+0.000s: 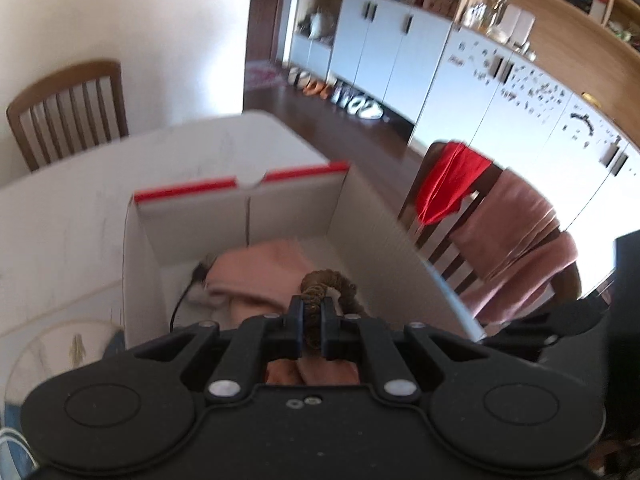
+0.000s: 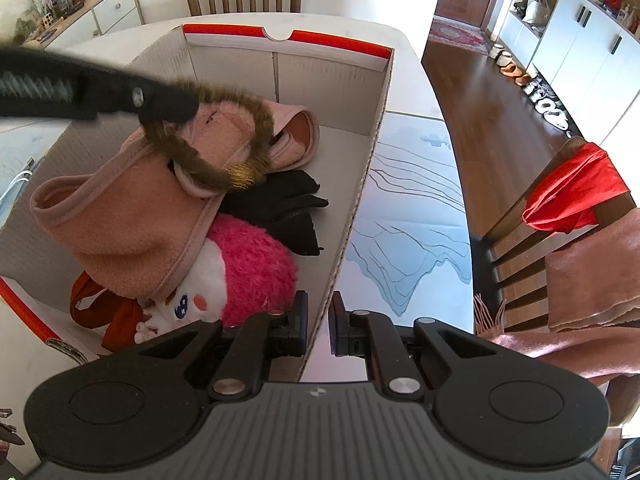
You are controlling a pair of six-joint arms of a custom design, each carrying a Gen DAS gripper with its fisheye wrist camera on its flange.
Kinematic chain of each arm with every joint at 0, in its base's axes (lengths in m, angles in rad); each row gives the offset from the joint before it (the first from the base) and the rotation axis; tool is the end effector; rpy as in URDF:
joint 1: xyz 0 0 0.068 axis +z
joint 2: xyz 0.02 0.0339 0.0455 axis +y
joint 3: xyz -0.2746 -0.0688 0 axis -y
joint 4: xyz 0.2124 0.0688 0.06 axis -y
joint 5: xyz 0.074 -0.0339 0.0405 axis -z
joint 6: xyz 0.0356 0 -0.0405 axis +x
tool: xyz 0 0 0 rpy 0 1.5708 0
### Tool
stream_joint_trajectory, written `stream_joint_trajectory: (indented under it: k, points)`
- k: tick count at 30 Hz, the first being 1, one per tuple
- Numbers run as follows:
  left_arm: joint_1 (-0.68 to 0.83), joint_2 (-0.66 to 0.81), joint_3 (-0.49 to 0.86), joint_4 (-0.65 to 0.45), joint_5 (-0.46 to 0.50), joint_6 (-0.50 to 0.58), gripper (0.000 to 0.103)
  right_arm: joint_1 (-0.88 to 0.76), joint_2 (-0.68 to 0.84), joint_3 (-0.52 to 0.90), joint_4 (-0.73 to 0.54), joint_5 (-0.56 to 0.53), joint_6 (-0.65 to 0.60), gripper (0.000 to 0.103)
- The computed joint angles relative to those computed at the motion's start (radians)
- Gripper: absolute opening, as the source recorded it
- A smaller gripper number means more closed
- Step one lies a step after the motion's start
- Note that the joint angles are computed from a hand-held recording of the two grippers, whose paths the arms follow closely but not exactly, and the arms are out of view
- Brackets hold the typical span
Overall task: Organize objects
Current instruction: 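Carry the bead bracelet with the left gripper over the box, then open the left gripper to drop the bracelet into the box, then move the left gripper back to the white cable on the mat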
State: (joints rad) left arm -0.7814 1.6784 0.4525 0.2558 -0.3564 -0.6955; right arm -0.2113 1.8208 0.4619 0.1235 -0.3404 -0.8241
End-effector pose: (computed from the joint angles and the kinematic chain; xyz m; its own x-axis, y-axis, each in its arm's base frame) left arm 0.1780 -0.1591 0.1183 -0.7828 -0.0693 -0.6184 0.0240 0.9897 -0.1412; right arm 0.2241 -0.0359 0.0830 -0.6933 -0.5588 -0.4549 -0.6163 0.7870 -0.0274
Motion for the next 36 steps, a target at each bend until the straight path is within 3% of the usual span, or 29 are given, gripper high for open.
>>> stream_joint_trajectory:
  k: [8, 19, 27, 36]
  points:
    - [0.017, 0.037, -0.025, 0.024, 0.021, 0.013, 0.010, 0.003, -0.002, -0.004, 0.005, 0.004, 0.007, 0.009]
    - [-0.019, -0.016, -0.052, 0.004, 0.006, -0.015, 0.033, 0.003, -0.017, -0.014, 0.009, 0.006, 0.009, 0.009]
    - [-0.083, -0.084, -0.074, -0.038, -0.053, -0.064, 0.053, -0.005, -0.051, -0.022, -0.013, 0.003, 0.005, 0.009]
    - [-0.165, -0.260, -0.136, -0.161, -0.155, -0.175, 0.056, -0.014, -0.103, -0.034, -0.052, 0.007, -0.001, 0.009]
